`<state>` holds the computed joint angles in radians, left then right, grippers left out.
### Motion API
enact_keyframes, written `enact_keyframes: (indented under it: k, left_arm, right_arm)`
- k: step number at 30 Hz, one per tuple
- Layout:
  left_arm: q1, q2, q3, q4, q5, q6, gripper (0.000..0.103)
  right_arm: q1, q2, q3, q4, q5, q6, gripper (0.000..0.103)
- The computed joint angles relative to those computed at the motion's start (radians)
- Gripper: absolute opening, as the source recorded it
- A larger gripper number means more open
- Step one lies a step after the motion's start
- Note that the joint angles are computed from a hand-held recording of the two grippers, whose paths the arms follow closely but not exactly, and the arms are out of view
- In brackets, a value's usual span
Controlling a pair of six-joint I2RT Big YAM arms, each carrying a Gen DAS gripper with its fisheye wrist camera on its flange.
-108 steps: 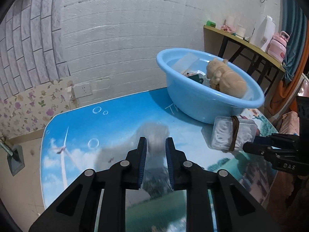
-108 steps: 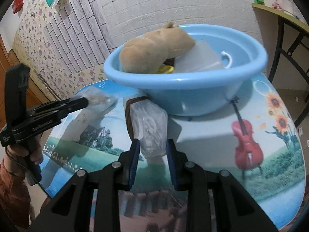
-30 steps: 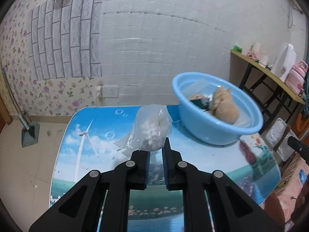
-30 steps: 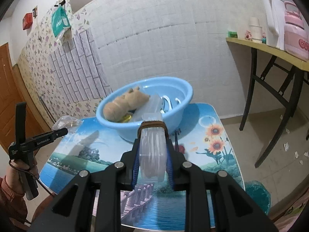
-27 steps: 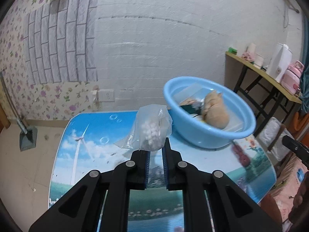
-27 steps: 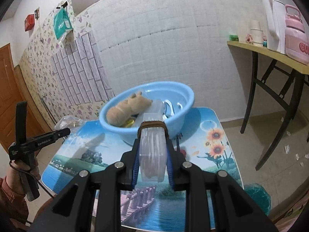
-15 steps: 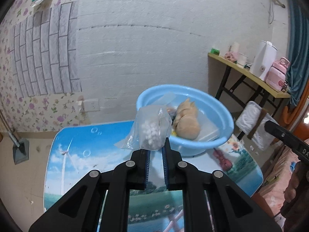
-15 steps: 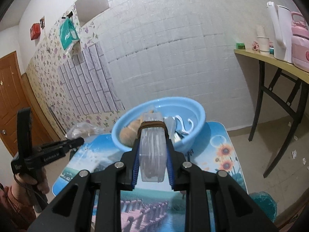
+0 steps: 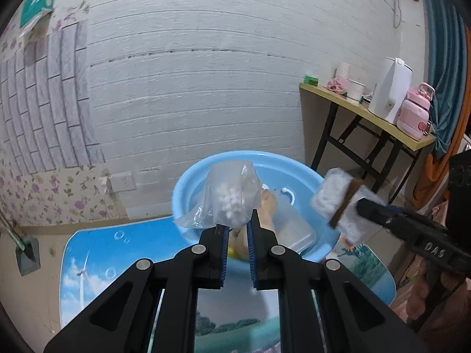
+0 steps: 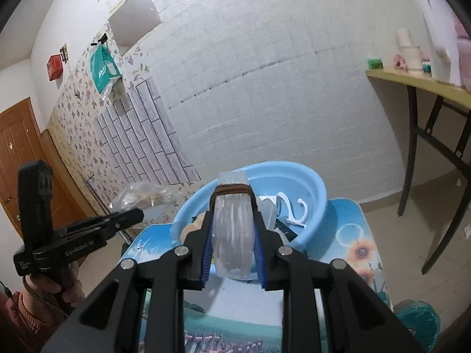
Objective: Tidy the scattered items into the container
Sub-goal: 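Carry the cotton ball bag and strapped box over the basin with both grippers, then open both grippers to drop the bag and box into the basin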
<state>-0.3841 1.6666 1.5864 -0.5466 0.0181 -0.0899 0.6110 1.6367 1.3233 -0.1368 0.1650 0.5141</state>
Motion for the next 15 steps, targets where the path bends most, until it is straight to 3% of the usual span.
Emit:
enact_keyframes:
  k: [10,15]
  left_arm:
    - [-0.019,0.161,0.191,-0.087,0.028,0.040,0.011]
    - [-0.009,0.220,0.260,-0.121,0.028,0.047,0.011]
  right_arm:
    - [-0.056,0.117,0.113,-0.031,-0.087,-0.008,0.024]
    - [-0.071,0.167,0.174,-0.050,-0.076,-0.035,0.024]
